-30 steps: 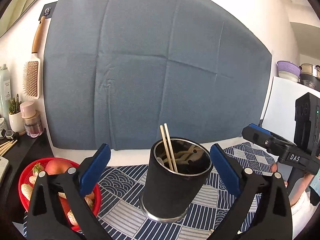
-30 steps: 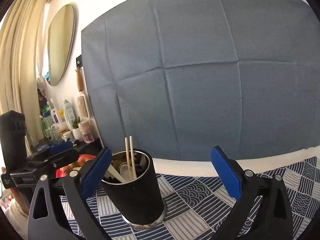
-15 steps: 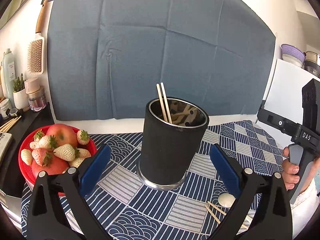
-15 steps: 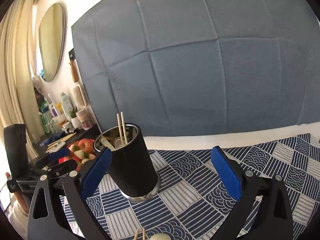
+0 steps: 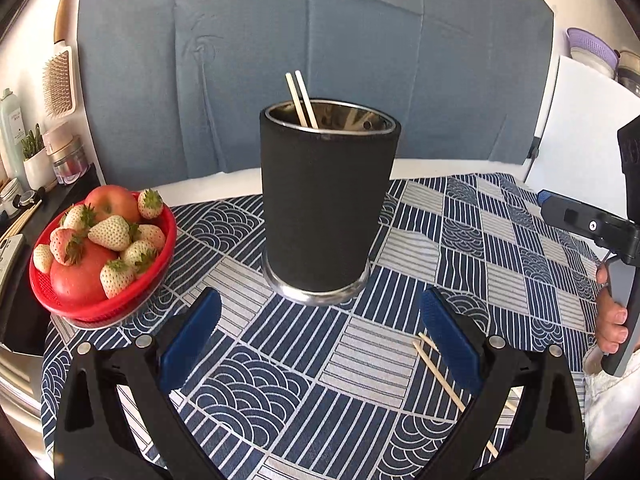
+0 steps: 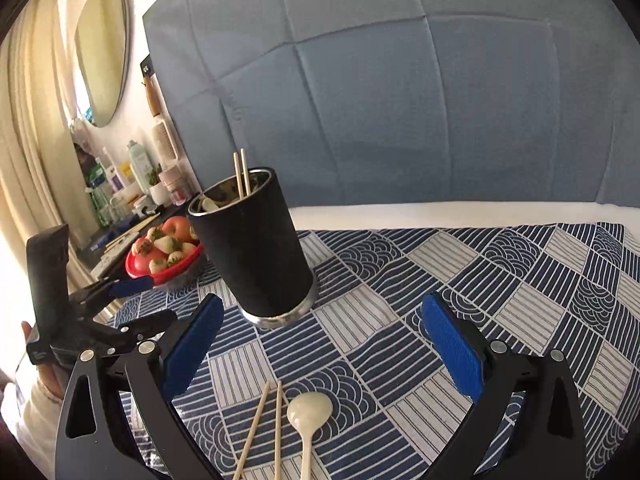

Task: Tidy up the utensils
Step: 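Move both grippers back down toward the white spoon and remaining chopsticks, then grasp the white plastic spoon by its handle with the right gripper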

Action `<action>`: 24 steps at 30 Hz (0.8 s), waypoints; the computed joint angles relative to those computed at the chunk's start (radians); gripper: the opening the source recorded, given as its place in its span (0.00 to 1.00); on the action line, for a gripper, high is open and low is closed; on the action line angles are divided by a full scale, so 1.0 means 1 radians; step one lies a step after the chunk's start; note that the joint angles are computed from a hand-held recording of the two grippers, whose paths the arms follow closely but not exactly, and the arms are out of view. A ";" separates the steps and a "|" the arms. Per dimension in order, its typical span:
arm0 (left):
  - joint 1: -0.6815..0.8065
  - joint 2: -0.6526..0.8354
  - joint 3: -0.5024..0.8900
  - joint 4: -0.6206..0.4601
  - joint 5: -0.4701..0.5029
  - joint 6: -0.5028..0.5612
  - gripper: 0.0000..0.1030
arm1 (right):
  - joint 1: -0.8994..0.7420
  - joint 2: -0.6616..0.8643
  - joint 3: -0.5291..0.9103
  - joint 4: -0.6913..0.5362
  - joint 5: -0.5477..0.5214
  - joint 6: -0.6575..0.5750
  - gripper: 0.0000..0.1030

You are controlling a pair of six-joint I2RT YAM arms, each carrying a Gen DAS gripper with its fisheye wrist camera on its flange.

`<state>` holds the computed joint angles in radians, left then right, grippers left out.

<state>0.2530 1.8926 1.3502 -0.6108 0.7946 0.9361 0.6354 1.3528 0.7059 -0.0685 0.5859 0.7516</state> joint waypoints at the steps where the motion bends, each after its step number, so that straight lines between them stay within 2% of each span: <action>1: -0.002 -0.001 -0.008 -0.005 -0.012 0.008 0.94 | 0.007 0.004 0.003 -0.019 0.001 0.005 0.92; 7: -0.019 -0.013 -0.086 0.005 -0.089 0.043 0.94 | 0.046 0.067 0.035 -0.162 0.004 0.053 0.92; 15: -0.061 -0.013 -0.127 0.021 -0.148 0.018 0.94 | 0.100 0.134 0.007 -0.231 -0.041 0.122 0.92; 18: -0.073 -0.017 -0.138 0.027 -0.154 0.010 0.94 | 0.119 0.167 -0.005 -0.220 -0.063 0.146 0.91; 24: -0.089 -0.011 -0.152 0.044 -0.163 -0.005 0.94 | 0.145 0.277 0.059 -0.253 -0.072 0.147 0.91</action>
<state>0.1638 1.8814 1.1985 -0.5669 0.6319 0.9310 0.7799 1.6299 0.7652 -0.3213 0.5141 0.8988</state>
